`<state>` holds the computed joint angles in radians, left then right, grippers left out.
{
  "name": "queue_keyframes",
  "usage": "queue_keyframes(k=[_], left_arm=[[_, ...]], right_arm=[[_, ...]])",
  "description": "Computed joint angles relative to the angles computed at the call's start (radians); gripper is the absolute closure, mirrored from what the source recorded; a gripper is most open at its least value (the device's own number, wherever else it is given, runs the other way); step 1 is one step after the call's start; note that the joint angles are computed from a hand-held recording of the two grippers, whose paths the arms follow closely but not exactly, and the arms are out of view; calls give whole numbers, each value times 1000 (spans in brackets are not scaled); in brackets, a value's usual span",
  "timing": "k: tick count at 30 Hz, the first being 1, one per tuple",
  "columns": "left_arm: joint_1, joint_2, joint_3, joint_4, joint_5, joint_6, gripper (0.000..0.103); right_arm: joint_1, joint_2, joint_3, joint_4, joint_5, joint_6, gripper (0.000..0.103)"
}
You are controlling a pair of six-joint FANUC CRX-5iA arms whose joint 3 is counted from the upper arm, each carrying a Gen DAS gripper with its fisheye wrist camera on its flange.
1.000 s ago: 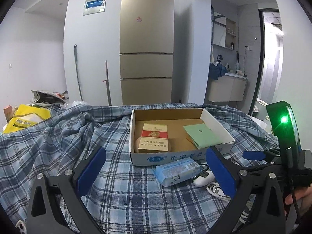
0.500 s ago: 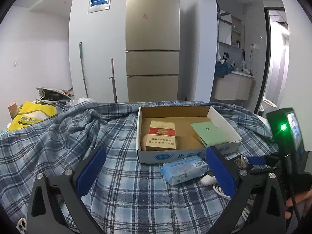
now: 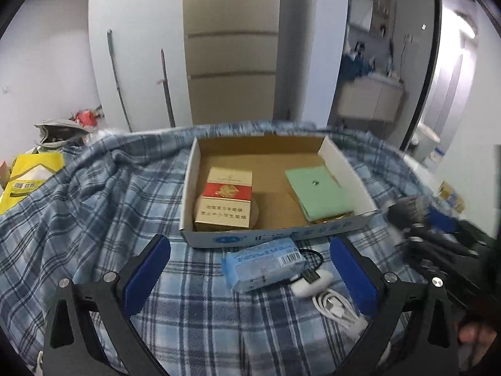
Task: Organize soft objects
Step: 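Lift the black pack with the right gripper while the left gripper grasps the blue tissue pack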
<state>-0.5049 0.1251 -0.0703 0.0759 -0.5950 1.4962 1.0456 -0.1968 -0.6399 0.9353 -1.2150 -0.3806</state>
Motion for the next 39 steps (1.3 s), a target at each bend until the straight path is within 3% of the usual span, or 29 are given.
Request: queue_keyframes(k=[3, 6, 11, 20, 32, 35, 39], left_arm=[[-13, 89, 101, -37, -117, 68, 0], [-10, 147, 141, -3, -178, 62, 0], [-23, 191, 170, -29, -197, 83, 0], [4, 177, 127, 33, -160, 62, 24], [71, 24, -68, 231, -103, -131, 27], [77, -32, -115, 226, -68, -166, 27], [75, -105, -158, 211, -32, -209, 27]], right_arm=[[-7, 23, 9, -9, -40, 10, 41], [-30, 12, 5, -35, 19, 29, 41], [-29, 14, 10, -50, 25, 57, 41], [-37, 30, 18, -67, 59, 96, 41], [-30, -12, -13, -42, 79, 55, 41], [-17, -22, -21, -10, 86, 48, 41], [-14, -64, -44, 26, 172, 38, 41]])
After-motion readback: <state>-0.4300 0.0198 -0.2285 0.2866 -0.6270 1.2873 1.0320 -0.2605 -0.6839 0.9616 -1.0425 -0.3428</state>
